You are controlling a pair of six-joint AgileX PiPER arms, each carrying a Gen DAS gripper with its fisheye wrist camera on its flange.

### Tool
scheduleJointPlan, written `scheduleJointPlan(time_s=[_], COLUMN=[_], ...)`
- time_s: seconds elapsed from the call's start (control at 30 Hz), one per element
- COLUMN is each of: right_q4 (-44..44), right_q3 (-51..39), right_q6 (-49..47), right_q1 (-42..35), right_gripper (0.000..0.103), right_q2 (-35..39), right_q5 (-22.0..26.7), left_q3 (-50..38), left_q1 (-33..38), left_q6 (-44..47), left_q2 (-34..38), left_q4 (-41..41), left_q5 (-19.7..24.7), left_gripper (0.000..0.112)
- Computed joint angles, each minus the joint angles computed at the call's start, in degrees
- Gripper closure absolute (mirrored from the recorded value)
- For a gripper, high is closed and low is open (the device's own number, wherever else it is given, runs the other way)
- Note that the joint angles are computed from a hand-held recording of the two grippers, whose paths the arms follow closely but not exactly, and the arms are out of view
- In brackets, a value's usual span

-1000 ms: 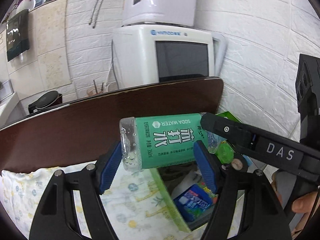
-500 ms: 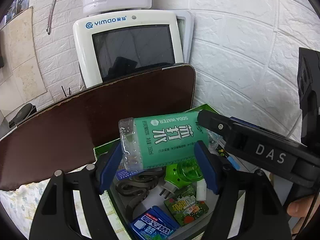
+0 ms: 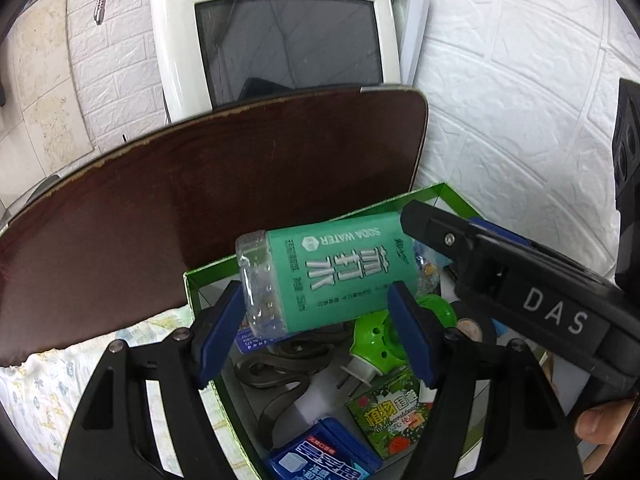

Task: Organize rigid objects

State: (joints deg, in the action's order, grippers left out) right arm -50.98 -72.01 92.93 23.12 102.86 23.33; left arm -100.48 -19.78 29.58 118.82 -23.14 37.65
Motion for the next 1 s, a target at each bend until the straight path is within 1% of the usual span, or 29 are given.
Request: scheduleJointPlan(time_s=[0.1,0.3,0.37,0.43,0.6,0.73,0.77,0.83,0.9,1.0], right_q4=[1.3,-1.3,-2.2,-2.9,-4.1,-5.1,-5.0,-5.8,-8.1,-8.0], right_q3=[-0.5,-0.1,0.1,0.0,-0.6,-0.6,-0.6,0.1,1.8,2.2], right_q6=[-1.4,1.1,2.0,2.3,1.5,1.2,1.0,2.0,5.2,5.4], right_q1=[-0.1,1.1,1.7,2.7,6.4,9.9,11.0,12.8,15.7,19.1], right_gripper=[0.032,0.032,0.032,0.032,0.032,0.032,0.031,0.022,0.021,0.021], right_q2=[1.0,0.9,0.5,0.0,-1.3,-2.8,-3.2,-4.1,-5.5,-6.1], right_q5=[0.0,1.3,2.0,3.8,9.5,15.1,17.1,19.6,22.9,28.0], left_q3=[1.0,3.5,4.6,5.8,11.1,14.7,15.9,18.0,20.8,24.4], left_q1=[-0.3,-0.1,0.1,0.0,0.2,0.8,1.0,1.5,1.9,2.3], left_q6=[-0.8,-0.6,0.3,-0.4,3.3,3.7,3.7,5.2,8.4,11.3], left_q2=[-0.3,-2.2,-3.1,-4.0,-7.5,-10.0,-10.9,-12.5,-14.2,-16.5], left_q4=[1.4,2.0,1.5,2.4,0.6,0.1,0.0,-1.6,-4.1,-6.5], left_q5=[-0.9,-3.0,-3.6,-4.7,-8.1,-9.8,-10.6,-10.3,-11.1,-12.1], left_gripper=[0.040,0.040,0.040,0.039,0.036,0.033,0.033,0.031,0.031,0.028])
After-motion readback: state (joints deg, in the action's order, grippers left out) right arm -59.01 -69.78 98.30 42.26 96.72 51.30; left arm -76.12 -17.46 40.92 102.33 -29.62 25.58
